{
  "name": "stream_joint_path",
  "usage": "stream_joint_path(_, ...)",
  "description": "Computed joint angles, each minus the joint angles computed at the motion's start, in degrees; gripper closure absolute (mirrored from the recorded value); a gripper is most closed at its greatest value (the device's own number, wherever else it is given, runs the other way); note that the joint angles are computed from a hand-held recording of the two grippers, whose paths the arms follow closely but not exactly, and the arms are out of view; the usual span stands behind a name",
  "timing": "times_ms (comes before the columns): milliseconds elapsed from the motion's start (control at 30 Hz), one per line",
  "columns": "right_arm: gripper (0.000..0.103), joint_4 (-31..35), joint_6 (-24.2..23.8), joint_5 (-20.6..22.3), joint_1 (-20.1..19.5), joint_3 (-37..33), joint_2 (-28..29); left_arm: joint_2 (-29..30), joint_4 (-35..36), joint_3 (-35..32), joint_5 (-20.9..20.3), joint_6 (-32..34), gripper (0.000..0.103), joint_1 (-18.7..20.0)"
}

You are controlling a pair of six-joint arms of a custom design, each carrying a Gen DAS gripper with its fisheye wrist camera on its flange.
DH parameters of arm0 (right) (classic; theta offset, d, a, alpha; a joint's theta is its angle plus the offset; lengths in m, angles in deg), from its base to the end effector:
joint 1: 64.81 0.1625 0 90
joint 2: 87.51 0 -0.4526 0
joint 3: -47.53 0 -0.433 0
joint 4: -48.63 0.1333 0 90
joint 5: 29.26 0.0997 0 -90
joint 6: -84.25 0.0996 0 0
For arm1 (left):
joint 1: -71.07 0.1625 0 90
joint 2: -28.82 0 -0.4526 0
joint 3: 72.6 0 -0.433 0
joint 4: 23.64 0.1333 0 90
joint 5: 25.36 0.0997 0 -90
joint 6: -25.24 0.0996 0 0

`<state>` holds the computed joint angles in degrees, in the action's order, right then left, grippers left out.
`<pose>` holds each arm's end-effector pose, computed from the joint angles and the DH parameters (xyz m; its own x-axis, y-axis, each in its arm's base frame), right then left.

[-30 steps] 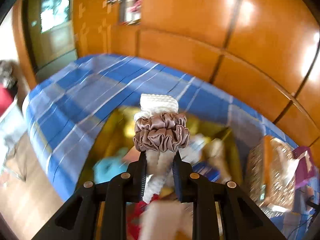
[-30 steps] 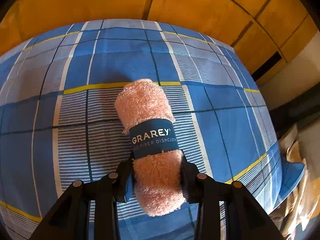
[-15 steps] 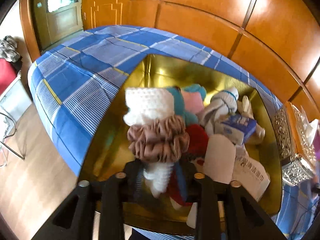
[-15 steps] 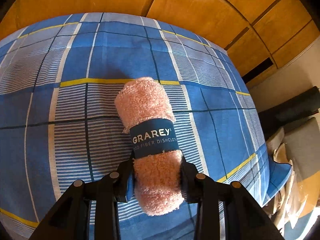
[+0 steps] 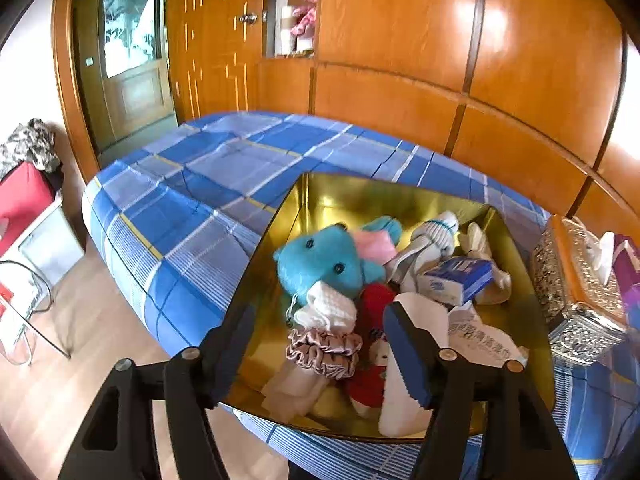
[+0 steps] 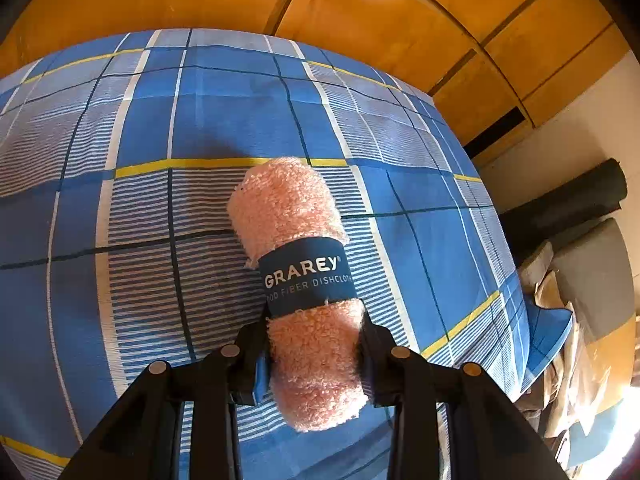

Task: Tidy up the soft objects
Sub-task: 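Lower the scrunchie into the gold tray with left tool while right tool holds the dishcloth, then carry the pink dishcloth into the gold tray with right tool and release it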

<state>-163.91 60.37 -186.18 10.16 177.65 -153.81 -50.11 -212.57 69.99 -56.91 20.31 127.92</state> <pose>-0.0785 -0.4532 0.2533 -0.2143 0.5843 0.7827 0.0524 0.8071 -0.5881 -0.0309 -0.4463 0.2337 -0.7429 -0.1841 -0.6436 0.3840 0.6702 -0.6351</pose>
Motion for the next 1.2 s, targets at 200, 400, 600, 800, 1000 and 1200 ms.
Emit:
stream_joint_path(200,0.069,0.8,1.9,0.1,0.0,0.3,-0.2,-0.5,-1.8,1.1,0.6,1.6,0.034,-2.1)
stream_joint_path(400,0.069,3.9,7.1,5.4,-0.6,1.9,-3.2,-0.3,-2.3,2.1,1.1,1.9,0.035,-3.8)
stream_joint_path(600,0.069,8.2,6.9,17.2,-0.9,3.9,-6.2,0.0,-0.6,2.6,1.3,0.5,0.034,-5.0)
stream_joint_path(800,0.069,9.0,3.5,20.4,-0.2,4.2,-5.6,1.1,0.1,2.8,1.4,0.6,0.034,-6.3)
stream_joint_path(1000,0.069,10.1,4.8,20.2,-0.4,3.7,-5.7,1.7,1.4,2.8,0.6,0.6,0.034,-6.8)
stream_joint_path(1200,0.069,10.1,7.2,17.7,0.5,2.8,-4.5,1.7,1.5,3.0,-0.3,0.9,0.034,-7.0)
